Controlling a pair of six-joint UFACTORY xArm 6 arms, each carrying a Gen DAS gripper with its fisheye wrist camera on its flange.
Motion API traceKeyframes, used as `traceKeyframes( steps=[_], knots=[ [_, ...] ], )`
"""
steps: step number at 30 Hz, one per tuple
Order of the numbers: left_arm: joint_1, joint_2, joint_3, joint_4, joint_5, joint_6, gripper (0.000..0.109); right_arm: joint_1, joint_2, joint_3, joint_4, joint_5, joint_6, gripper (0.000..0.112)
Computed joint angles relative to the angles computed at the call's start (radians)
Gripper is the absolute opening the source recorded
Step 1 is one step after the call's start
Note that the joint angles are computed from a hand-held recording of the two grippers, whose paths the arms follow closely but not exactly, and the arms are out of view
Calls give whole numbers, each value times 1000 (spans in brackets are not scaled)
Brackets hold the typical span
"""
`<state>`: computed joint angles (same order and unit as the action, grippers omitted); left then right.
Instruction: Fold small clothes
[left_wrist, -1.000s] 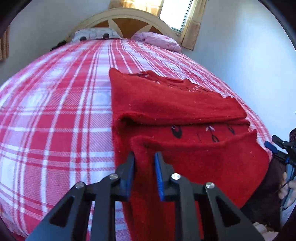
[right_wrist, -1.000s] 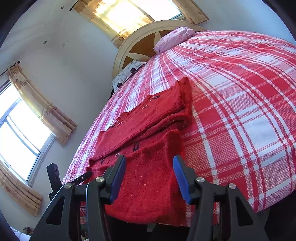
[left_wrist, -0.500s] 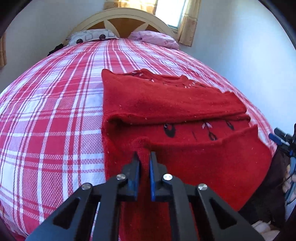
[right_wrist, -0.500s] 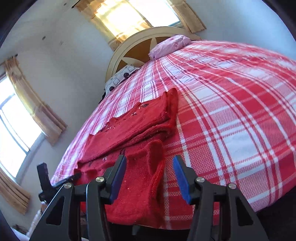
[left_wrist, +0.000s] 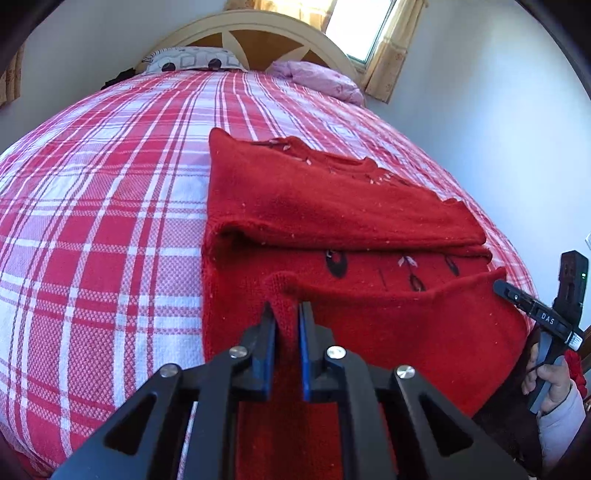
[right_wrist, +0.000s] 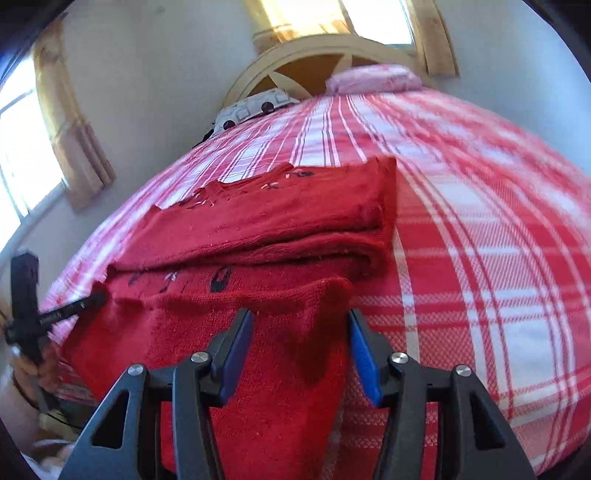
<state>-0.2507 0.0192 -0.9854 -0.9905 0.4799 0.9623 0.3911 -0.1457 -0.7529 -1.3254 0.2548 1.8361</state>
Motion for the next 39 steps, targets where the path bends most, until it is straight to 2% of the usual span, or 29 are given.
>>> traceKeyframes(
  steps=[1,3,6,8,11,13,14,16,17,20,29,31,35,39],
  knots=[
    [-1,4,-5,3,0,5,19,16,1,-2,38,27,-43,19],
    [-4,9,-12,1,7,18,29,36,-3,0,75,63,-83,17],
    [-11,12,-17,-23,13,44,42,48,-23,13,35,61,-42,16],
    [-23,10,-9,-30,-14,65,42,39,-16,13,15,22,-28,16],
    [-34,10,-2,-21,-41,68,37,30,11,3,44,2,-56,17],
    [-20,12,-11,-20,-6,47,14,12,22,-3,-1,-32,-3,17],
    [-11,14,-16,-21,19,39,11,2,25,-4,-13,-51,20,17],
    [-1,8,-14,-28,34,35,11,-14,25,-3,-21,-81,48,16],
    [-2,3,-8,-30,30,36,11,-10,20,0,-12,-72,46,13],
    [-6,-31,21,-52,6,55,10,35,-14,9,27,4,-10,8],
    [23,-141,46,-185,9,119,10,142,-181,29,-41,174,37,7],
    [28,-142,30,-201,19,124,10,150,-201,20,-57,191,40,7],
    [17,-119,-10,-220,-16,121,10,155,-181,-19,-37,241,-15,7],
    [5,-70,-72,-180,-39,77,10,131,-156,-56,-43,232,-33,7]
  ],
)
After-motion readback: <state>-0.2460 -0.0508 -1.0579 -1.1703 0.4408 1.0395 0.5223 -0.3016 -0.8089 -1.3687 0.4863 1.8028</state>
